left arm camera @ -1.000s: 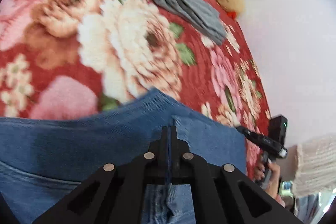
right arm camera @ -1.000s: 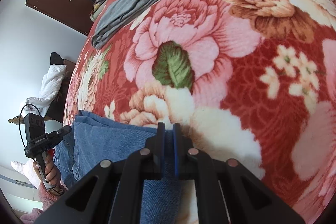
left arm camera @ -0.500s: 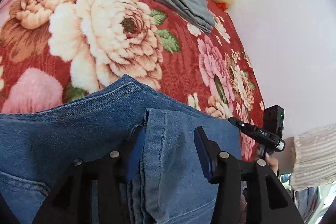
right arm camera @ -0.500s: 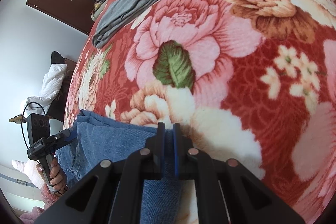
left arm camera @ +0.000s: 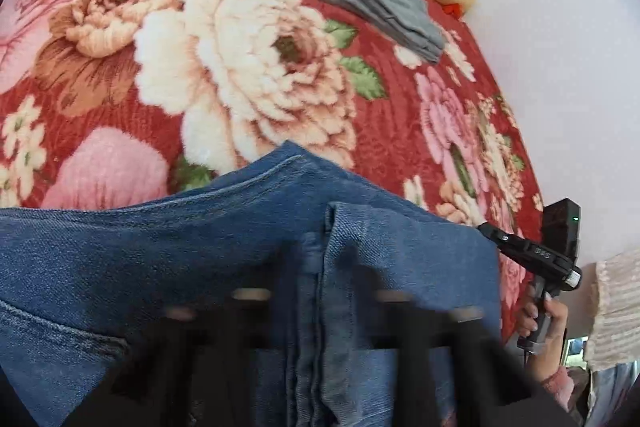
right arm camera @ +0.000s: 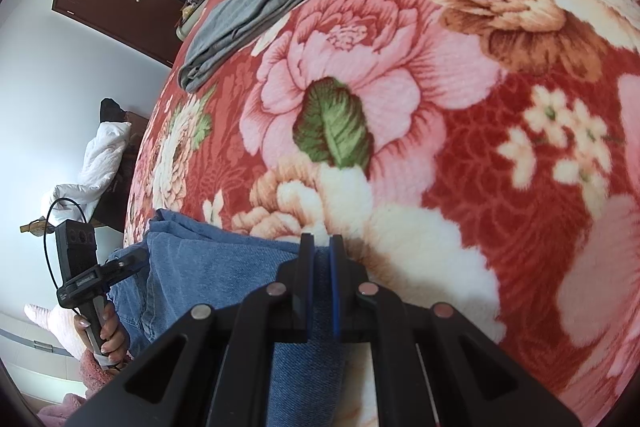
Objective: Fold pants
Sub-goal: 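Hold the jeans with the left gripper while the right gripper opens and lifts away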
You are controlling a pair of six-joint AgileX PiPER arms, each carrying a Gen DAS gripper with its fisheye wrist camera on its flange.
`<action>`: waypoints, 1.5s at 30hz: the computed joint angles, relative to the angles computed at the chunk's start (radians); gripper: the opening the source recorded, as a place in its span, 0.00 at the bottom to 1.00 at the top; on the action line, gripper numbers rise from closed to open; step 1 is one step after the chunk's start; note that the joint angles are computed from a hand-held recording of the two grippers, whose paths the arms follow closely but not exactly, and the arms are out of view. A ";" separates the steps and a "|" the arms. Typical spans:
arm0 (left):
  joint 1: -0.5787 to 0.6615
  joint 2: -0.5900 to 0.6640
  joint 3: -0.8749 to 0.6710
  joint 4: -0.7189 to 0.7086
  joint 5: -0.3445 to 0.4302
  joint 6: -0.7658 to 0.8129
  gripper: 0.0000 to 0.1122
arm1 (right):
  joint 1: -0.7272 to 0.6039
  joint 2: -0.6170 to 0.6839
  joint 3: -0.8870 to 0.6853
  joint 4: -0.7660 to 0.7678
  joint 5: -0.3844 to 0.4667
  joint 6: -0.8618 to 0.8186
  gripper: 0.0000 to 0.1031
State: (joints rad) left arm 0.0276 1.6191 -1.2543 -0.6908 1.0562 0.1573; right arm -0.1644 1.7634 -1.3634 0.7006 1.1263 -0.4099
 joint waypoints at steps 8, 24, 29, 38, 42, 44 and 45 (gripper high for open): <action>0.068 -0.041 0.032 -0.062 0.015 0.038 0.00 | -0.003 -0.006 0.003 0.010 0.001 -0.003 0.08; 0.025 -0.061 0.070 -0.014 -0.016 0.051 0.00 | 0.043 -0.115 0.033 -0.127 -0.015 0.082 0.38; -0.018 -0.125 0.073 0.036 -0.036 0.022 0.01 | -0.008 -0.218 0.151 -0.112 0.017 0.083 0.39; -0.120 -0.169 0.071 0.028 -0.010 0.011 0.10 | 0.232 -0.488 0.372 -0.403 0.056 0.216 0.38; -0.168 -0.174 0.103 0.082 -0.046 -0.031 0.10 | 0.191 -0.534 0.424 -0.388 0.061 0.218 0.38; -0.158 -0.174 0.115 0.074 -0.046 -0.027 0.10 | 0.181 -0.561 0.443 -0.392 0.065 0.195 0.38; -0.144 -0.180 0.116 0.068 -0.036 -0.019 0.10 | 0.194 -0.569 0.450 -0.414 0.071 0.205 0.38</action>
